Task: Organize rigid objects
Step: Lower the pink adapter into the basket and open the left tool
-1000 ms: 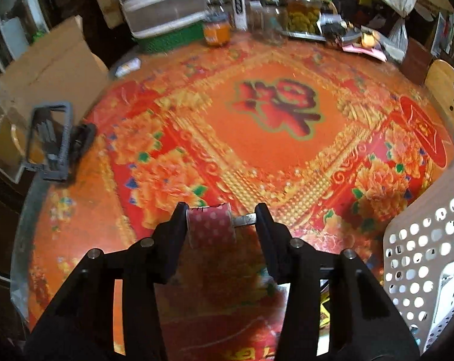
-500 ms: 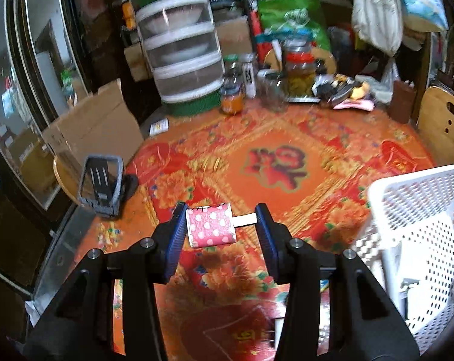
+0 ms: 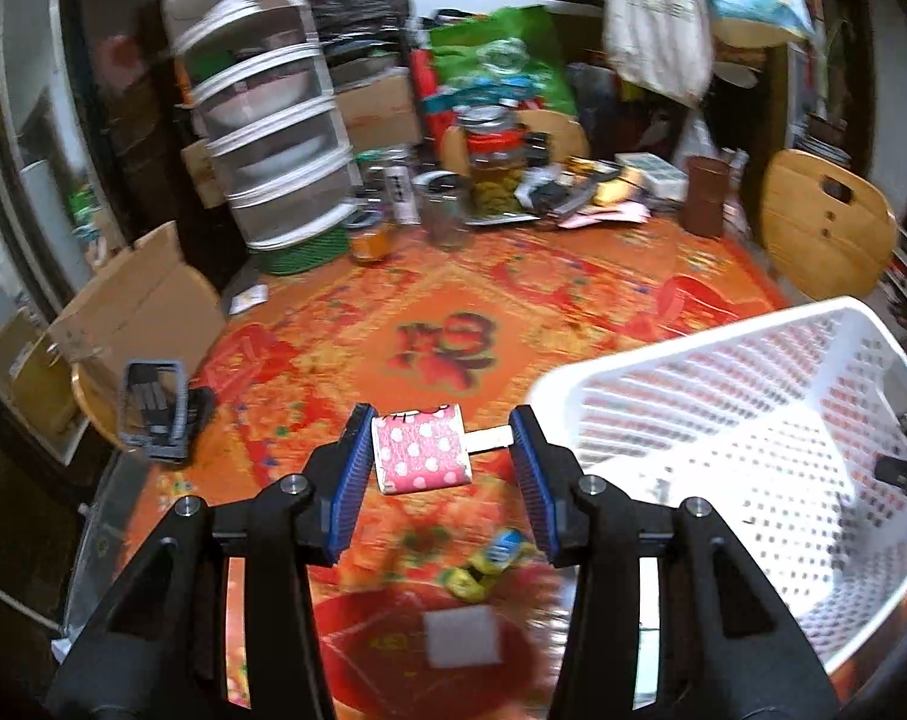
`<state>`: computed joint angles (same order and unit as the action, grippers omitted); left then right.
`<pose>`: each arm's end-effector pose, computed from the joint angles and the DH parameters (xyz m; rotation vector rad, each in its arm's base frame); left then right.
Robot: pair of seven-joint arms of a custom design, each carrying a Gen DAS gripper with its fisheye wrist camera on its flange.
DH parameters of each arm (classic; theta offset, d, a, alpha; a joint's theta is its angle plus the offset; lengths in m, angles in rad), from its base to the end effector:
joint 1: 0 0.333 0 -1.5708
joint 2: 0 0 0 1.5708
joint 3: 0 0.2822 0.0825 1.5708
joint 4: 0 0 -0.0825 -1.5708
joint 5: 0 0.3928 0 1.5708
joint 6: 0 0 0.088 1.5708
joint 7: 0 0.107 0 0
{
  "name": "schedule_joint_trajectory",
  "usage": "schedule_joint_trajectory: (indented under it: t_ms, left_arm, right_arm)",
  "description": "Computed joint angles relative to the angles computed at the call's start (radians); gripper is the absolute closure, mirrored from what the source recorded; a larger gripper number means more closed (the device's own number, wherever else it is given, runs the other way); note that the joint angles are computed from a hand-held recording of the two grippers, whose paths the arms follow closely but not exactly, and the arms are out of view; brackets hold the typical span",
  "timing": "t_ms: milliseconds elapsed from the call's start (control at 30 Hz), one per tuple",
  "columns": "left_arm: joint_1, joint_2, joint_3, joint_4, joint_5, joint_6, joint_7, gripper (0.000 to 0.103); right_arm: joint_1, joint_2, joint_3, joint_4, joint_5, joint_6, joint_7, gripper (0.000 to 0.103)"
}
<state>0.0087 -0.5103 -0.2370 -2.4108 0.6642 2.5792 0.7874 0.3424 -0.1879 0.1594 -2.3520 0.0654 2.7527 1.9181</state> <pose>0.4535 -0.1258 0.5307 -1.7069 1.5592 -0.5003 0.4678 0.2553 0.4330 -1.9170 1.7210 -0.2596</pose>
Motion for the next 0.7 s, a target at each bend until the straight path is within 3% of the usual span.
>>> schedule_joint_trajectory:
  t_ms: [200,433,700]
  left_arm:
    - [-0.096,0.078,-0.014,0.064,-0.083,-0.031,0.087,0.060]
    - [-0.151,0.160,-0.048,0.117,-0.079,-0.091,0.094,0.060]
    - [-0.196,0.215,-0.023,0.138,-0.123,-0.112,0.154,0.060]
  right_arm:
    - [0.001,0.000,-0.001,0.000,0.000,0.001,0.000,0.077]
    - [0.001,-0.001,-0.001,-0.001,0.001,0.001,-0.001,0.077]
    - [0.001,-0.001,-0.001,-0.002,0.002,0.002,-0.002,0.077]
